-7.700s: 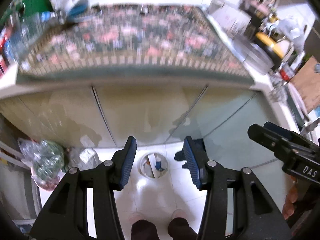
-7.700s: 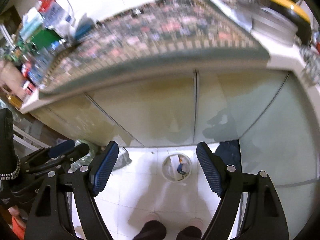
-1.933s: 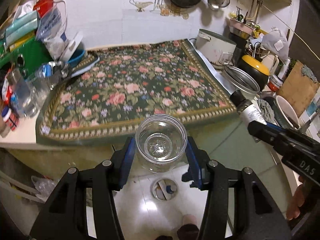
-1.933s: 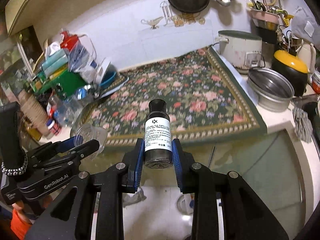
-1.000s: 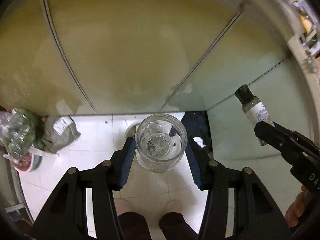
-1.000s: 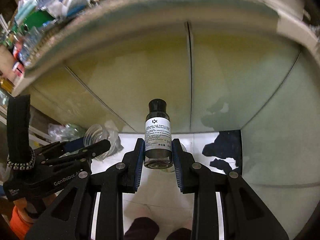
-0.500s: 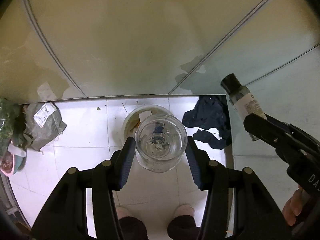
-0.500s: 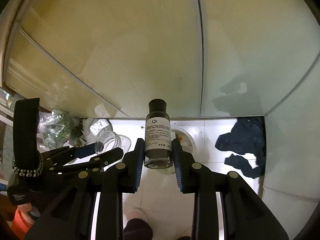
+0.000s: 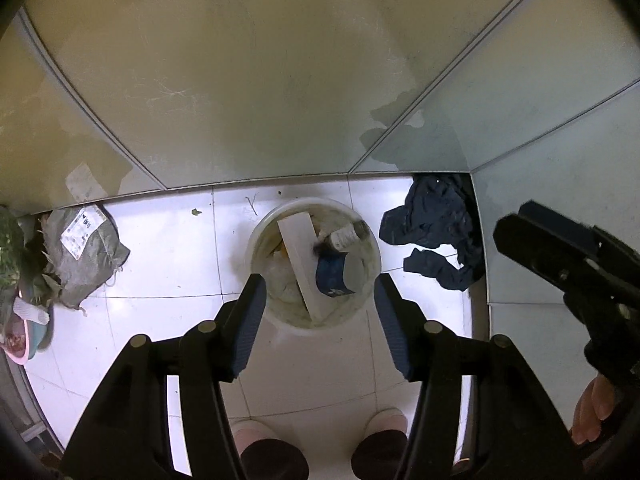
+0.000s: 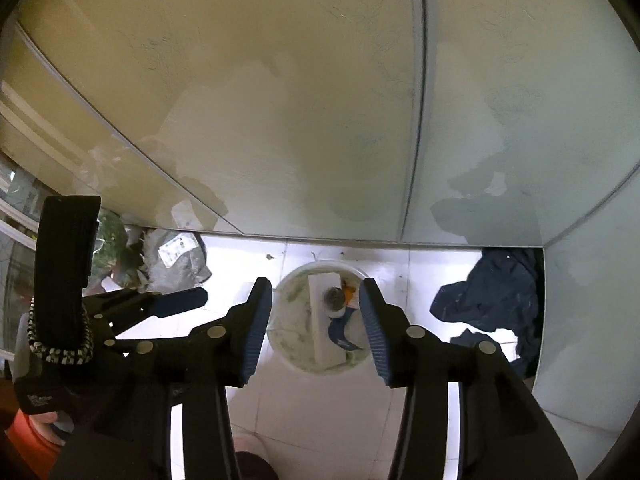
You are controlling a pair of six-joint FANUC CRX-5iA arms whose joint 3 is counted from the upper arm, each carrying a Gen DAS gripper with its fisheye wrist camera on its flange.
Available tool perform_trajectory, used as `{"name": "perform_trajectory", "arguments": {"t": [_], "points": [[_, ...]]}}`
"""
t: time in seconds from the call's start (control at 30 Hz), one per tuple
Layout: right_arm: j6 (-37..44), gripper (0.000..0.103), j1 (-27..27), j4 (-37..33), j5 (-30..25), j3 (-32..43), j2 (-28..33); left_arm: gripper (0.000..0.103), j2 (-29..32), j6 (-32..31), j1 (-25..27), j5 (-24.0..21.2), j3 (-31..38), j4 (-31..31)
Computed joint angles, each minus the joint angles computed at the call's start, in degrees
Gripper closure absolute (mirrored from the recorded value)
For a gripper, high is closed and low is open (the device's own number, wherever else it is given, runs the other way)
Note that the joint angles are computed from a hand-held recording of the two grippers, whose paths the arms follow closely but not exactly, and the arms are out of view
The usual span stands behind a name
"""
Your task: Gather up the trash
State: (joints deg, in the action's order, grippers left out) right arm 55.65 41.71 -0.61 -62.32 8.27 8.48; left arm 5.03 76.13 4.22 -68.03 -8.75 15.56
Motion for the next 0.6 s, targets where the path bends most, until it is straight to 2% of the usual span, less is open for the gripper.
{"name": "perform_trajectory", "arguments": {"t": [0.2, 0.33, 0.47, 0.6], "points": [[-1.29, 0.061, -0.96, -0.43, -5.56, 2.9, -0.98, 0.048, -2.57, 2.96, -0.29, -5.4, 4.69, -1.19], [-1.69, 0.061, -1.17, 0.17, -10.25, 7.73, -2.25, 0.048, -5.19, 5.25, -0.47, -10.91, 11.31, -2.25], [-1.19, 0.061, -0.32, 2.53, -17.31, 17.17, -3.21, 0.048, -7.08, 9.17, -1.02, -17.81, 22.26, -3.52], [0.53, 0.061, 0.85, 4.44, -25.23, 29.78, -2.39, 0.048, -6.45, 14.75, -1.92, -26.66, 38.98, -4.86]]}}
